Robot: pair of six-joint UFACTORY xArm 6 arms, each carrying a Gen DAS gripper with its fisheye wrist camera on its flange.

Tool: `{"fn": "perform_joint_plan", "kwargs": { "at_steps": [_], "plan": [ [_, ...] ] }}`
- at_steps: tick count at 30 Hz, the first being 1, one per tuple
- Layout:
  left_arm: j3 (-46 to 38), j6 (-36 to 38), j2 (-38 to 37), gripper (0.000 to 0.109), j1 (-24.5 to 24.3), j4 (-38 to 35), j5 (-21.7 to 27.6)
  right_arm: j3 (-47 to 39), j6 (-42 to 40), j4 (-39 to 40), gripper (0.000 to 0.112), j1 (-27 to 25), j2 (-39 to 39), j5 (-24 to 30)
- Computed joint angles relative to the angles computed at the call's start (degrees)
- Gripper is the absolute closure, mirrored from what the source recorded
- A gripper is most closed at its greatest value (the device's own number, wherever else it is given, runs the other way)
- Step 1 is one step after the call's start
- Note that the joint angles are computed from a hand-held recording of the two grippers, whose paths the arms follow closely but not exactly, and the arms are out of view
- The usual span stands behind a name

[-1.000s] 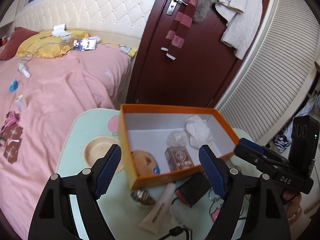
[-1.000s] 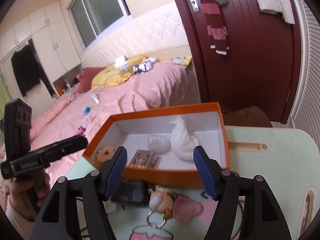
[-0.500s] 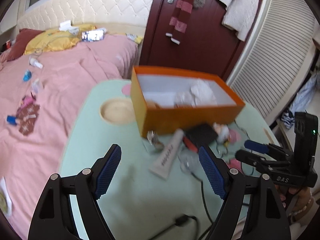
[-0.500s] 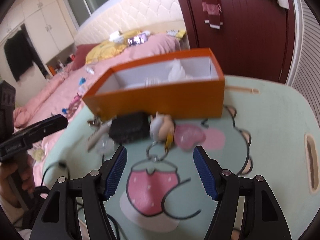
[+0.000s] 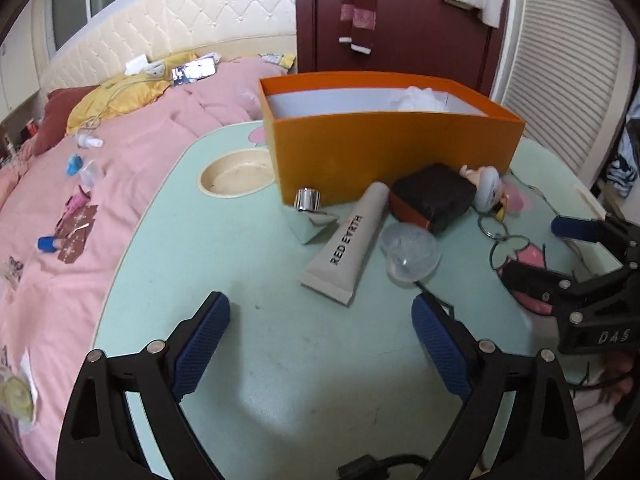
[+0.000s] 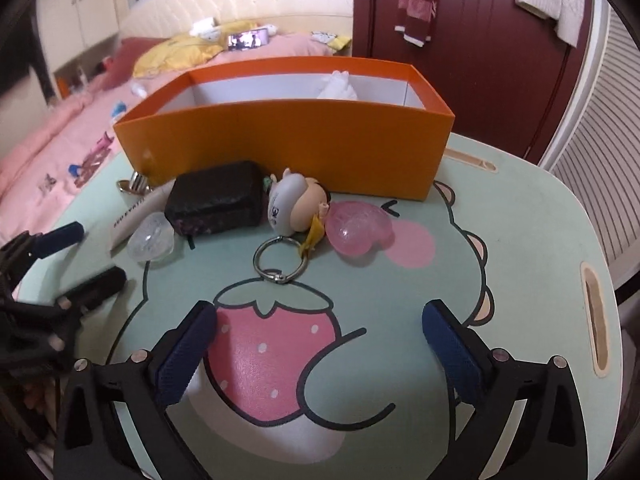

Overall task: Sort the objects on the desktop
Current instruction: 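Grasp the white RED EARTH tube on the table with the left gripper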

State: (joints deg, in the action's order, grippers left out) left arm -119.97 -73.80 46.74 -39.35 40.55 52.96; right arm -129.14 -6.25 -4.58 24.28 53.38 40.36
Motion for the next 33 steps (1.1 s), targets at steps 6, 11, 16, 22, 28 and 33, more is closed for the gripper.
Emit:
{"fn": "perform_joint_plan", "kwargs": {
  "at_steps": [6,11,16,22,28,33],
  "plan": [
    [1.62,-1.13,-0.98,0.015,0.14,0.29,-0.48,2.36,-0.59,0.37,0.01,-0.46,-0.87,-1.9],
    [9.62,-4.21,-5.25,0.015,1.58,1.69,-10.15,3.38,-0.96,0.66,0.01,-0.49,-1.5,-2.32],
    [9.56,0.24,-5.84,0.044,3.07,-3.61,-11.44,3.19,-1.77,1.36,0.01,-0.49,-1.6,-2.03],
    [-1.3,11.09,0.25,0.048,4.17,-8.96,-7.03,2.54,-2.77,2.19,0.01,-0.53,-1.29,-1.73],
    [-15.02,18.24,8.56,0.08,3.98,-11.97,-0.02,2.4,-3.67,2.83,0.01,-0.48,-1.19,-1.67],
    [-4.4,15.32,2.6,0.085,3.66,-12.73,-6.5,4.95,-2.19,1.92,0.01,0.0,-2.49,-3.0]
  ]
}}
